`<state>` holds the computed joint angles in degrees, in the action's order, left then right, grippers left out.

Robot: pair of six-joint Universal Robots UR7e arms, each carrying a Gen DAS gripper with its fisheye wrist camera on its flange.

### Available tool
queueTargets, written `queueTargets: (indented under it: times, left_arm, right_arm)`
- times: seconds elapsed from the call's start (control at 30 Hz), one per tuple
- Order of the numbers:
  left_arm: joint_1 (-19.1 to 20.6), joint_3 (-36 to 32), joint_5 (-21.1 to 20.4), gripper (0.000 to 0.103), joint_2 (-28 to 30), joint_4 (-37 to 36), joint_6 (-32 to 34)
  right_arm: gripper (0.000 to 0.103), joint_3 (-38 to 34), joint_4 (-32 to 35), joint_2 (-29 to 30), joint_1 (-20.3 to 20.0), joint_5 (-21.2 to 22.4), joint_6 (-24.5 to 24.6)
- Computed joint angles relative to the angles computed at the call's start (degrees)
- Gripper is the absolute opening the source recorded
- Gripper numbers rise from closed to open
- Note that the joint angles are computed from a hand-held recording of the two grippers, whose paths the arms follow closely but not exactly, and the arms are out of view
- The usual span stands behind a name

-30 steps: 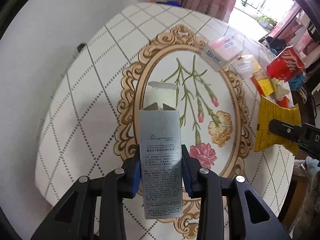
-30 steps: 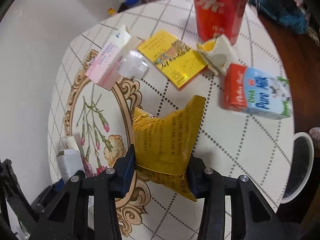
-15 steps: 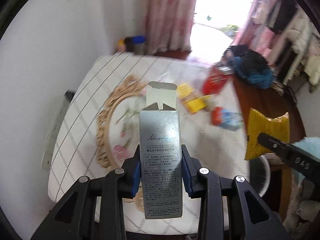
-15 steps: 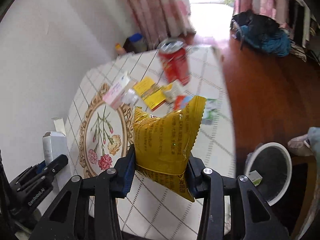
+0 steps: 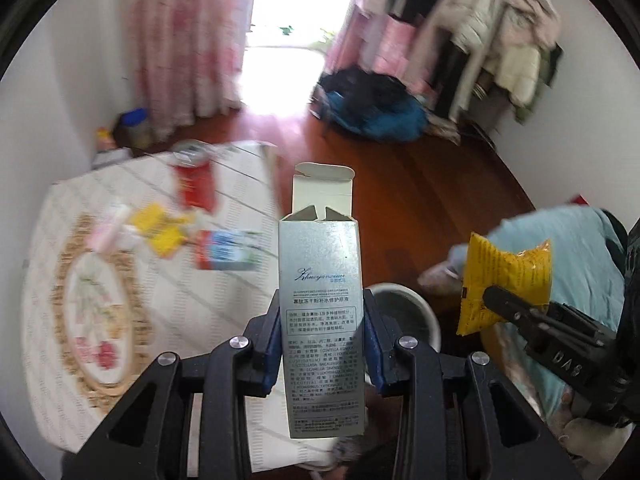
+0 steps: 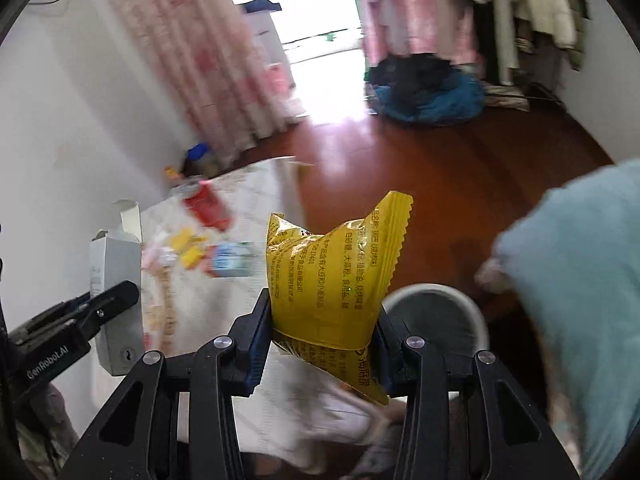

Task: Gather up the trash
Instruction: 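Carry both items over the bin and open both grippers to drop them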

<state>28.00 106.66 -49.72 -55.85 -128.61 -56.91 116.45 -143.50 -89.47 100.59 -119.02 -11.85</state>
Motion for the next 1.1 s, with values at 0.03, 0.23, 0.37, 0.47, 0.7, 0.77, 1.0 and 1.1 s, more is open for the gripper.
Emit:
queueTargets:
  times: [0.03, 0.23, 0.37, 0.47, 0.7, 0.77, 1.0, 1.1]
  left_arm:
    - [0.67, -0.75, -1.28, 0.031, 1.48, -1.32, 1.17]
    - [5.69, -6.62, -11.49, 0.031, 12.59, -7.39, 6.98]
    - [8.57, -11.56, -18.13, 0.031, 19.39, -7.94, 9.23]
    - [10.11, -14.23, -21.64, 0.031, 22.95, -8.35, 10.1]
    - [12.53, -19.16, -24.64, 0.041, 27.11, -5.32, 12.11]
    - [12.81, -19.49, -24.63, 0.07, 27.34, -5.26, 12.13]
    - [13.13, -18.54, -22.58, 0.097, 26.34, -5.5, 11.98]
    - [12.33, -17.68, -19.88, 0.097, 25.39, -4.39, 11.56]
  right_arm:
    - [0.045, 0.14, 0.04, -0.64, -1.29, -0.96, -0.79]
    - [0.045, 1.43, -2.72, -0.41, -9.95, -7.74, -7.24]
    - [0.045, 1.72, -5.09, 2.14, -15.43, -9.71, -10.32]
    - [0.045, 1.41, -5.99, 3.84, -18.33, -10.49, -11.72]
    - [0.045, -0.55, -7.01, 7.63, -21.85, -11.54, -12.94]
    - [0.046, -0.94, -7.01, 8.34, -22.31, -11.52, -12.72]
    - [0.057, -1.34, -7.22, 10.25, -22.73, -12.6, -10.33]
    - [0.088, -1.04, -7.54, 10.25, -22.82, -12.58, -10.12]
